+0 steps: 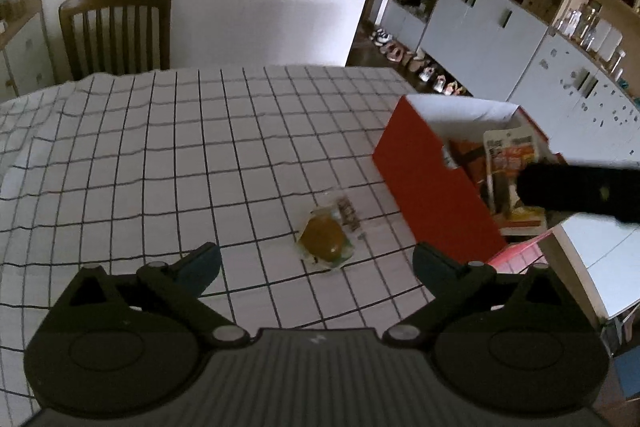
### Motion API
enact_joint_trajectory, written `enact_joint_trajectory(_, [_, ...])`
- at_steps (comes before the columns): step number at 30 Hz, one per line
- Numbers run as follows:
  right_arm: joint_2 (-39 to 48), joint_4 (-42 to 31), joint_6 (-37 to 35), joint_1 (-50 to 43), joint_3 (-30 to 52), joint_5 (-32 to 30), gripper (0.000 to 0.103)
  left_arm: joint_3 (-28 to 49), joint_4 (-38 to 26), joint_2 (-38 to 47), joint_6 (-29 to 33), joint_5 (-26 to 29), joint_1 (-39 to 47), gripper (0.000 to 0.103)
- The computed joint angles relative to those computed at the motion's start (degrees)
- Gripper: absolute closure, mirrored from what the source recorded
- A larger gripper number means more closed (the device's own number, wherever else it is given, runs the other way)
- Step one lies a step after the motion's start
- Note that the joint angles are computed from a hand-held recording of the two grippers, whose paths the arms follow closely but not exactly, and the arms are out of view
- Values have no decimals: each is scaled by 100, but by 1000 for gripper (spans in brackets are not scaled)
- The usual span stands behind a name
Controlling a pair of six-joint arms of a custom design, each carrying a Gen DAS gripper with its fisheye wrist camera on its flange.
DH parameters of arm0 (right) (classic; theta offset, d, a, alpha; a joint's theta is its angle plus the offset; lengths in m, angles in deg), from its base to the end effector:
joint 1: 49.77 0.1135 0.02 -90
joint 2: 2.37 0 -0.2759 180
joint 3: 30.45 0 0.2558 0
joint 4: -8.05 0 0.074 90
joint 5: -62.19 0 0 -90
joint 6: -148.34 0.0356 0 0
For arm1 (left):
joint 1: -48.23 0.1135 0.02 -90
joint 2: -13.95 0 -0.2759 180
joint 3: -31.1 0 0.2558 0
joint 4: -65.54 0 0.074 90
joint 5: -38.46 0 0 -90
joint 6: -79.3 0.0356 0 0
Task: Organize snacks
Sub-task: 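Move both open tools back over the egg and small packet on the tablecloth, then grasp the wrapped brown egg with the left tool while the right tool grasps the small clear packet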
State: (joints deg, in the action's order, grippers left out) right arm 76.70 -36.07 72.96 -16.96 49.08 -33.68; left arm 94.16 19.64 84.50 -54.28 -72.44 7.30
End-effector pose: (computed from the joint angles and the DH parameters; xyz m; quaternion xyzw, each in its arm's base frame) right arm 0.2524 0.1670 0.3109 -0.1650 0.9034 0.2011 0.3408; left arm 0.1940 -0.1514 0.2542 -0.0785 0.9321 -0.0802 0.3444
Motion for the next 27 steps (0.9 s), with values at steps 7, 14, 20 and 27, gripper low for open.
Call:
enact_joint_trajectory(7, [1051,-142,370,125,728,5,7,-350,608,214,299,92,256,0])
enact_joint_trajectory(14, [2020,-436,712,61,1456,-156,20,-501,1023,499,235,527,576,0])
enact_joint_trajectory(20, [2733,-669,933,-12,2027,-304,35,-514,1271,783,29,644,721,0])
enact_joint_trajectory(27, [3476,-954,914,-47,2682,-346,53,-417,1560,1305,-285,769,852,0])
